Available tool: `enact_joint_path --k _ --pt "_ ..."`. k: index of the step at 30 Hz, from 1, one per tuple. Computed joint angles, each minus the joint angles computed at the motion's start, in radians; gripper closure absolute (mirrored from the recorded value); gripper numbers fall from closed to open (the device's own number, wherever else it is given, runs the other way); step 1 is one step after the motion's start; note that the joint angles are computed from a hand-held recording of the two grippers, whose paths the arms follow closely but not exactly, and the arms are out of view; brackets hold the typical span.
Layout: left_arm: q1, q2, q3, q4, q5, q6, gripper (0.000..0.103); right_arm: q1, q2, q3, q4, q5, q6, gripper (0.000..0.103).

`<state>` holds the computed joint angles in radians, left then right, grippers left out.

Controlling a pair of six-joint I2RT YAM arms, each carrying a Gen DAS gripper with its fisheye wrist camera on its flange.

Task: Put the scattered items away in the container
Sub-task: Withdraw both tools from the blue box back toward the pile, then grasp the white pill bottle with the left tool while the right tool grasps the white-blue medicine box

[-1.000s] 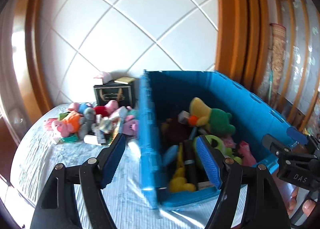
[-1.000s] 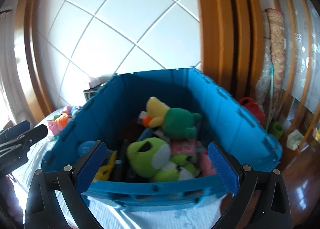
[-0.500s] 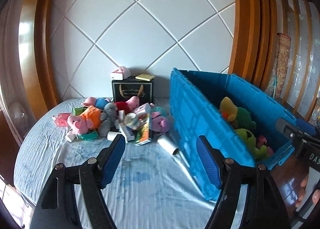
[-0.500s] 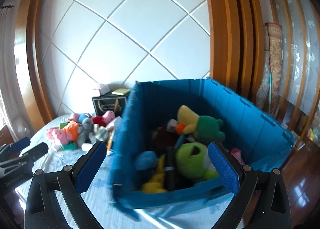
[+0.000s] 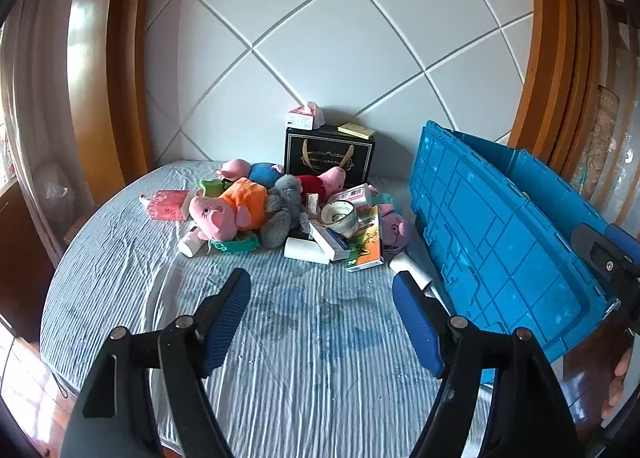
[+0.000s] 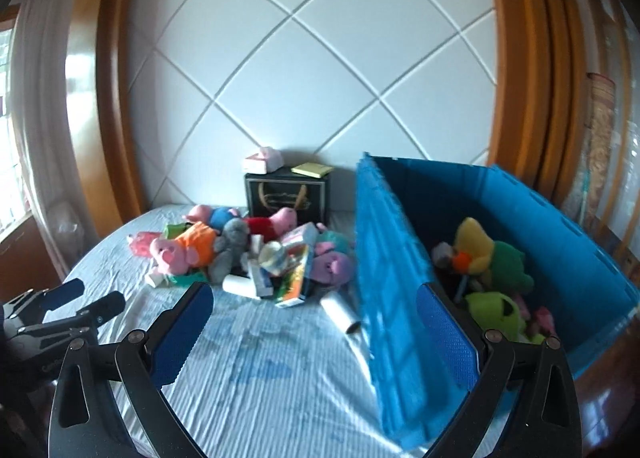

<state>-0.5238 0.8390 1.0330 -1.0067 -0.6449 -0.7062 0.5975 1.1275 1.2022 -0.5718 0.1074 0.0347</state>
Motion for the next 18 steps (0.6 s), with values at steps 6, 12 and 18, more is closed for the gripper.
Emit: enact_joint_path --k 6,12,18 --pt "0.258 0.067 -0.004 0.121 0.115 0.180 0.030 0.010 0.197 0.060 0.149 -0.081 -0.019 0.000" --pt "0.484 0.150 -0.039 0.234 0.245 0.288 0.030 -0.034 0.421 0.181 0.197 -0.161 -0.015 0.000" --pt "0.786 0.248 -0.104 0.334 0.376 0.414 0.030 -0.045 0.605 0.287 0.171 -0.178 -0.013 0.000"
